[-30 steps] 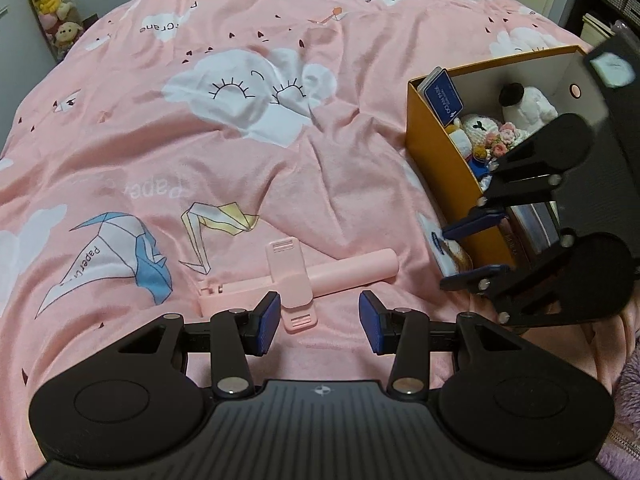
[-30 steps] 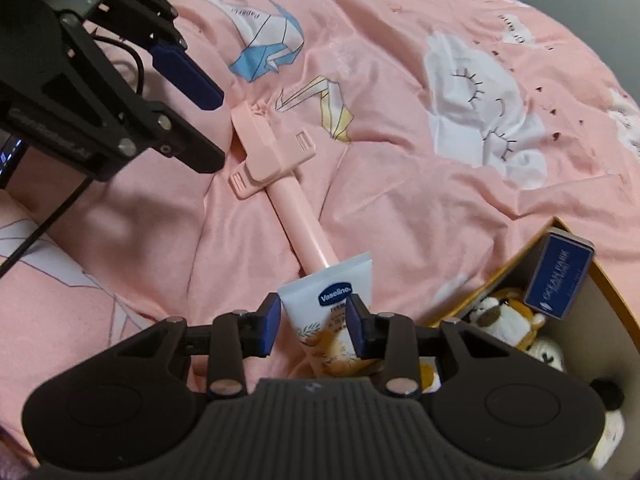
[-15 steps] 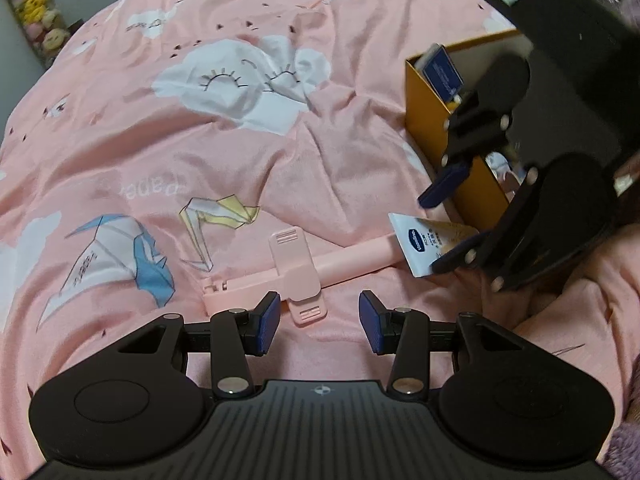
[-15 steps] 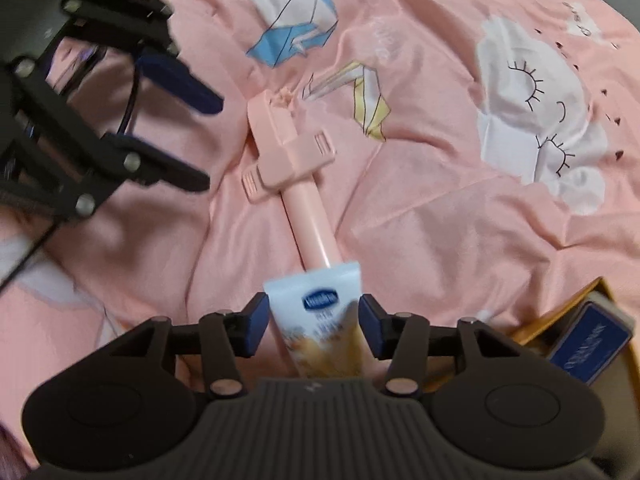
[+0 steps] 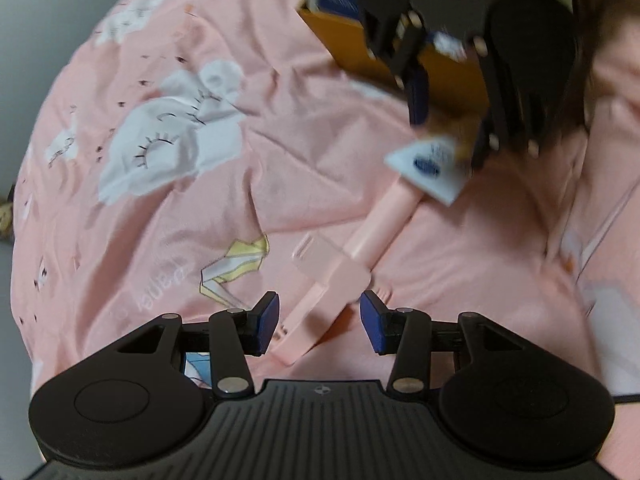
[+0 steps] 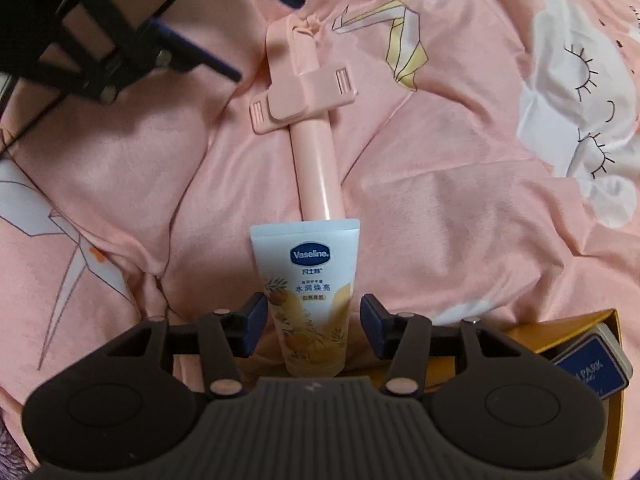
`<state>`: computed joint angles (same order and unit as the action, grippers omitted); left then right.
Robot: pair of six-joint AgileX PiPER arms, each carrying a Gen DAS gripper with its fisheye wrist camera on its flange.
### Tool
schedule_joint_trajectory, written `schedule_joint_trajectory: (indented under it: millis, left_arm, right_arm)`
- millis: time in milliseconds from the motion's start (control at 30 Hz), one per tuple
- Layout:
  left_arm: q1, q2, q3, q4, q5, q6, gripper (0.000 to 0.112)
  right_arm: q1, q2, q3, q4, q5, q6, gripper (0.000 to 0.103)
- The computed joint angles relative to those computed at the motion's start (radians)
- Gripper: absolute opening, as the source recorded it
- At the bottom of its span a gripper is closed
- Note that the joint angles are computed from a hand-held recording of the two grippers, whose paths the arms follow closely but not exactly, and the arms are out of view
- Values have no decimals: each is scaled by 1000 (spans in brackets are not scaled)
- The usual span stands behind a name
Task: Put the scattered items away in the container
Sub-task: 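Grasp the pink selfie stick with the left tool while the right grasps the Vaseline tube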
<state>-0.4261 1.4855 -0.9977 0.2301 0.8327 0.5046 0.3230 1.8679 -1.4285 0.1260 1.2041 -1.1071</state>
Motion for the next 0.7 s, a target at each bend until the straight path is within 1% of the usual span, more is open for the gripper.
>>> schedule_joint_trajectory:
  millis: [100,233,433,533,633,700]
  left_arm:
    - [-11,43,-18,33,28,58,54]
    - [-24,90,-15,73,29,103,56]
    - [-4,168,-48,76,3,134,57]
    - [11,201,-70,55,19,165,57]
    - [41,233,-90,22,26,191,57]
    - [60,259,-109,0,31,198,58]
  right_arm:
    - [6,19,-4,-19,2,1,58]
    - [6,30,6,-21,-5,-2,60]
    - [6,34,41,-43,-34,-12,60]
    - [0,34,55,-40,-48,-20,60]
    - [-15,38,62,-18,-58,-29,59]
    - [-27,39,71,1,-73,-29,53]
